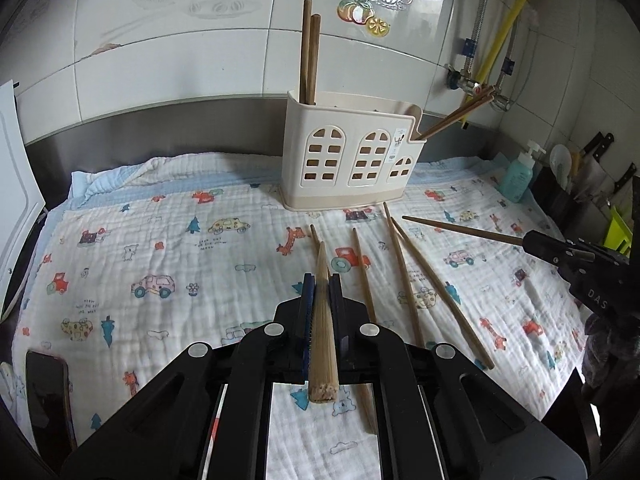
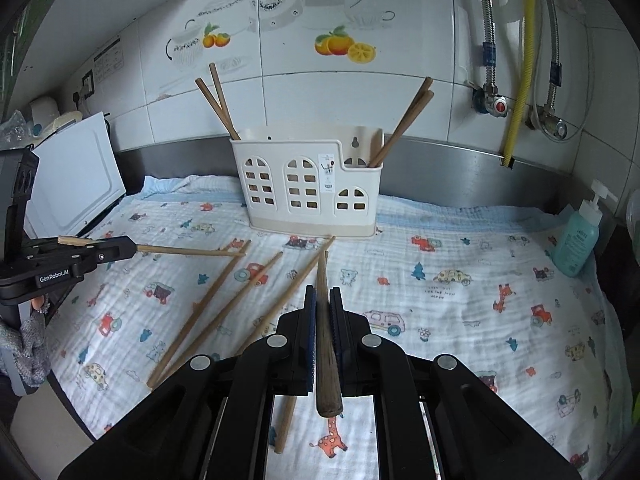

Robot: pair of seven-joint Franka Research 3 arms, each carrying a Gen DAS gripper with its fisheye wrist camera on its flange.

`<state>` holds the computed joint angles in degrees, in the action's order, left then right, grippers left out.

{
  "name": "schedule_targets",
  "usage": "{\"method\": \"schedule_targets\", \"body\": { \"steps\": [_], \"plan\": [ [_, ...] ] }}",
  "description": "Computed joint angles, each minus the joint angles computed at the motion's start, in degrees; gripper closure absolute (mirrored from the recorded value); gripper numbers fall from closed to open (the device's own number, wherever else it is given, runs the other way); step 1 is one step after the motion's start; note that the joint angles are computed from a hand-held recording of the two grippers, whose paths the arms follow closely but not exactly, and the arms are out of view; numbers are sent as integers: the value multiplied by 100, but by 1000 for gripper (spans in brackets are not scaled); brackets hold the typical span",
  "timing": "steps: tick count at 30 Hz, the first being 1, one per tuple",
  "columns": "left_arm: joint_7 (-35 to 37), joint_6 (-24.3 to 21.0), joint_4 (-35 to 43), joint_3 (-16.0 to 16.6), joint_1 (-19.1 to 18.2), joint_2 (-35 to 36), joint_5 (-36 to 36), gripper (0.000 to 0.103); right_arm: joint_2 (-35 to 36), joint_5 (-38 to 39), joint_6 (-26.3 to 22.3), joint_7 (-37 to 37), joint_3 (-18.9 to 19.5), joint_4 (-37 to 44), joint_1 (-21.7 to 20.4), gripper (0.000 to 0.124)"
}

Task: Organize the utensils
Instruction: 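Lift the held chopsticks and lower them into the white holder with both tools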

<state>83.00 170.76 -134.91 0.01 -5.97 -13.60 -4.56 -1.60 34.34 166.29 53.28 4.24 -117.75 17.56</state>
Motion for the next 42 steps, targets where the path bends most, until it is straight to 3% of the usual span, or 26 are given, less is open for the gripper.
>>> {"method": "schedule_targets", "body": {
  "steps": [5, 11, 17, 19, 27, 30, 32, 37, 42],
  "plan": [
    [327, -14, 116, 216, -204, -51, -268, 97, 24, 85, -327, 25, -32, 336, -24, 117],
    [348, -5, 329, 76, -59, 5, -155, 97, 67, 73, -421, -24, -29, 682, -61, 117],
    [587, -35, 644, 91, -112, 66, -240, 97, 186, -68, -684, 62, -61, 1174, -150, 117],
    [874, -71, 811, 222, -283, 89, -517, 97, 255, -113, -831, 123, -72, 1417, -194, 117],
    [1275, -28, 1585, 98, -257, 266, -707, 98, 529, -610, -1144, 319, -74, 2313, -304, 117],
    [1072, -10, 1936, -109, -33, 401, -341, 98, 758, -790, -1251, 416, -59, 2736, -319, 117],
    [1053, -91, 2217, -152, 15, 543, -262, 98, 961, -916, -1344, 488, -43, 3060, -320, 117],
    [290, -561, 3030, -462, 448, 1068, 820, 98, 1538, -1218, -1577, 714, -10, 3907, -308, 117],
    [307, -1155, 3637, -532, 596, 1537, 893, 97, 2104, -1352, -1872, 933, 20, 4674, -311, 117]
  ]
}}
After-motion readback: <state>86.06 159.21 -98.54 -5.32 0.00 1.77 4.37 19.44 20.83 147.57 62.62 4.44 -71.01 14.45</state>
